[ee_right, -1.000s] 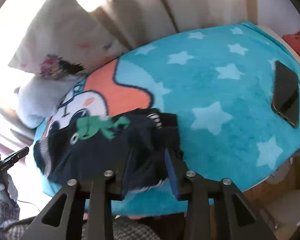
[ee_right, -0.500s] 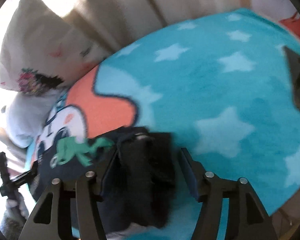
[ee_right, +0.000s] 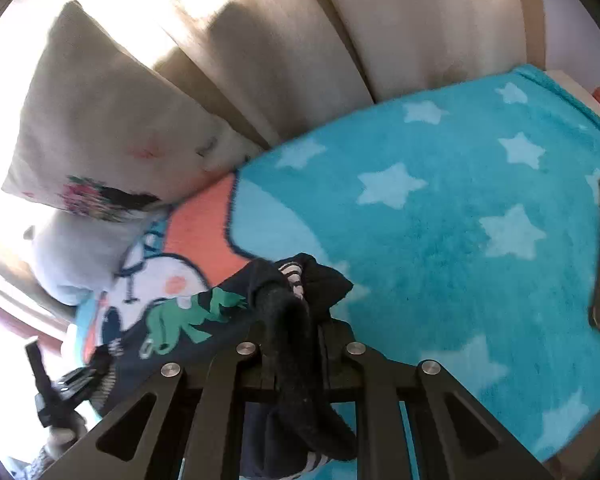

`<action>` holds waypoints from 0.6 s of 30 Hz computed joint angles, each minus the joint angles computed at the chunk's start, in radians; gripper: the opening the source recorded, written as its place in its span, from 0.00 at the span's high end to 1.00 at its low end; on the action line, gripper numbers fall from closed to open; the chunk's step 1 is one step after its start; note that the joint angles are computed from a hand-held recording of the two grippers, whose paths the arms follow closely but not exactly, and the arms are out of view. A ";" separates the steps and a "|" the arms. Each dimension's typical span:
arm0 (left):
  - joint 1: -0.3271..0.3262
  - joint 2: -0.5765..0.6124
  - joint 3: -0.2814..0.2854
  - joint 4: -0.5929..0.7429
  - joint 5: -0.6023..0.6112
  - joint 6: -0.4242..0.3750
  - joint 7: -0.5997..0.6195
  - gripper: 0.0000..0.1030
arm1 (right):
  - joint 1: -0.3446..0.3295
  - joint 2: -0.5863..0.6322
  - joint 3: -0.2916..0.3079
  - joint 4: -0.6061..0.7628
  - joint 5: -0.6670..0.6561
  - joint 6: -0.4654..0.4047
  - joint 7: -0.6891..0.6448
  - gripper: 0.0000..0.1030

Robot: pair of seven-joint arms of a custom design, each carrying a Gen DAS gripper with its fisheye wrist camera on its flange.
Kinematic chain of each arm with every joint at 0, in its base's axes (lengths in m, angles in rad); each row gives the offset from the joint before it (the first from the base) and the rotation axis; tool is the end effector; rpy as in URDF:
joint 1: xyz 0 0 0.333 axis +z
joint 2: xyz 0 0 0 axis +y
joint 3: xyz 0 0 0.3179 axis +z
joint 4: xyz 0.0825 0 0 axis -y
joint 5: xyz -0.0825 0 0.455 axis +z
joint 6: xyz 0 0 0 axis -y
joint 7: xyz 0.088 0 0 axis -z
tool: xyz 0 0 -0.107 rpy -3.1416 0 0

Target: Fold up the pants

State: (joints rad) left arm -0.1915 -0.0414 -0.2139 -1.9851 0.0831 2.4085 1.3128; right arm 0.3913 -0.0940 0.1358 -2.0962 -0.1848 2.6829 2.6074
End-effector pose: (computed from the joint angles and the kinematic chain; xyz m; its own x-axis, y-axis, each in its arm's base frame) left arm 0.5968 -0.2571 0.5083 -0.2036 -0.9786 0.0302 -0.8761 0.1684 -0.4517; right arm 0.5456 0.3265 0.5130 -0.2145 -0.8740 -0.4360 -0.7768 0.4232 -0.4663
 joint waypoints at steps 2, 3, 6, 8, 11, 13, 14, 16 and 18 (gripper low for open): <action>0.000 -0.005 0.003 0.002 -0.021 -0.011 0.016 0.84 | -0.003 0.048 -0.006 0.039 0.010 -0.055 -0.029 0.79; 0.002 -0.016 0.007 0.002 -0.055 -0.023 0.036 0.84 | -0.004 0.066 -0.008 0.056 0.013 -0.094 -0.037 0.78; 0.010 -0.071 0.016 -0.013 -0.116 -0.042 0.070 0.84 | -0.010 0.036 -0.015 0.013 0.053 -0.063 -0.032 0.68; 0.017 -0.128 0.020 -0.033 -0.141 -0.043 0.092 0.82 | -0.021 -0.015 -0.011 -0.029 0.004 -0.033 0.034 0.57; 0.020 -0.166 0.021 -0.033 -0.173 -0.034 0.143 0.69 | -0.070 -0.115 0.034 -0.071 -0.215 -0.087 0.267 0.53; 0.013 -0.147 0.021 -0.012 -0.212 -0.030 0.193 0.62 | -0.084 -0.165 0.047 -0.102 -0.271 -0.057 0.362 0.55; 0.007 -0.129 0.021 0.001 -0.236 -0.034 0.223 0.62 | -0.075 -0.170 0.036 -0.116 -0.248 0.000 0.358 0.66; 0.003 -0.074 0.010 0.035 -0.238 -0.058 0.238 0.61 | -0.007 -0.141 -0.013 -0.126 -0.101 0.121 0.234 0.72; 0.002 -0.017 0.003 0.062 -0.224 -0.098 0.209 0.62 | 0.049 -0.080 -0.038 -0.099 0.033 0.149 0.101 0.72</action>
State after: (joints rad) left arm -0.1891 -0.0584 -0.2104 -1.9233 -0.1412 2.3109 1.5221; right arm 0.4401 -0.1739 0.0976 -2.1949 -0.1516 2.8314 2.7087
